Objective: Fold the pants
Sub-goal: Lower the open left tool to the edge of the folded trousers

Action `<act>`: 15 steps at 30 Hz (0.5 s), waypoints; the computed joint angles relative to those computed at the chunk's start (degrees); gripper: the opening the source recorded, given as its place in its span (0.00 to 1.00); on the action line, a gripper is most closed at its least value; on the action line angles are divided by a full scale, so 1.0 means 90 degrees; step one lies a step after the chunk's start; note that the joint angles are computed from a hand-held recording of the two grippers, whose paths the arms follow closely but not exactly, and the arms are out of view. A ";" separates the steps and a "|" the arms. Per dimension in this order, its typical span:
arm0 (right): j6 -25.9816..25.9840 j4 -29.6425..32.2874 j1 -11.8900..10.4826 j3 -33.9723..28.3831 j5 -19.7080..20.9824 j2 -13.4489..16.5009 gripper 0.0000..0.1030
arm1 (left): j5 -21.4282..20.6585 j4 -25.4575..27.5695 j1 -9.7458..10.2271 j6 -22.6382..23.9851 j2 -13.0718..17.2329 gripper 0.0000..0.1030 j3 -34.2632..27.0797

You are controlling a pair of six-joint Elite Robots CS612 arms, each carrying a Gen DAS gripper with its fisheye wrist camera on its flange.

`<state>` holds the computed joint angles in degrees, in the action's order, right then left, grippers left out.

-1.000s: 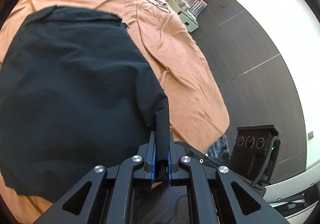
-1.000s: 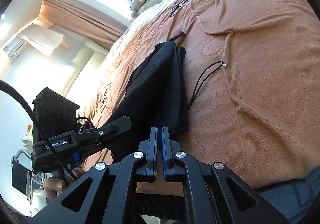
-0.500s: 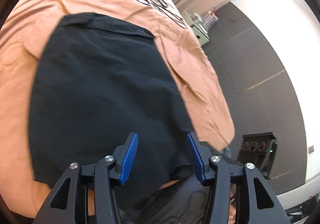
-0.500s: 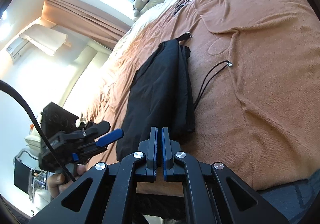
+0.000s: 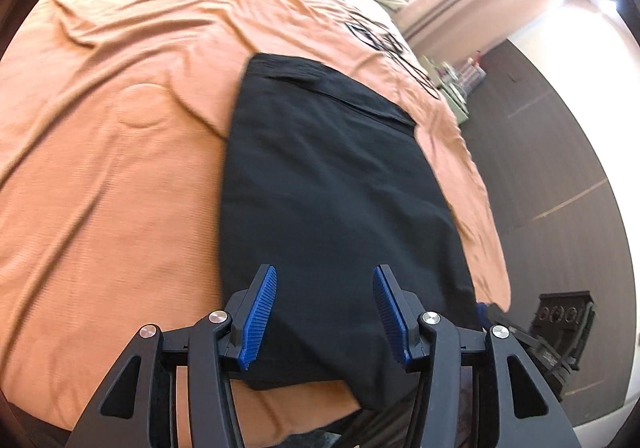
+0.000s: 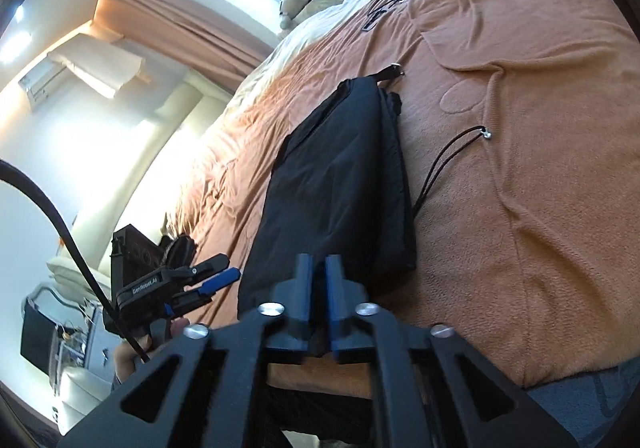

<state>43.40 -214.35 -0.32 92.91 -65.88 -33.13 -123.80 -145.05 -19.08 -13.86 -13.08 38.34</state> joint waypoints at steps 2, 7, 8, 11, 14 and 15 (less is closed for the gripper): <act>-0.0137 0.0111 0.0045 0.0026 -0.0201 -0.0065 0.50 | 0.0055 0.0039 0.0039 -0.0076 0.0044 0.51 -0.0062; -0.0461 0.0911 0.0128 -0.0032 -0.0502 -0.0194 0.37 | 0.0222 0.0241 0.0095 -0.0198 0.0174 0.51 -0.0274; -0.0525 0.1040 0.0147 -0.0052 -0.0548 -0.0216 0.26 | 0.0244 0.0281 0.0098 -0.0233 0.0199 0.51 -0.0311; -0.0562 0.1277 0.0193 -0.0046 -0.0842 -0.0292 0.03 | 0.0224 0.0327 0.0128 -0.0233 0.0207 0.51 -0.0283; -0.0481 0.1428 0.0227 0.0018 -0.1123 -0.0380 0.02 | 0.0195 0.0374 0.0133 -0.0216 0.0221 0.51 -0.0289; -0.0451 0.1497 0.0234 0.0052 -0.1188 -0.0400 0.02 | 0.0187 0.0386 0.0135 -0.0212 0.0224 0.51 -0.0294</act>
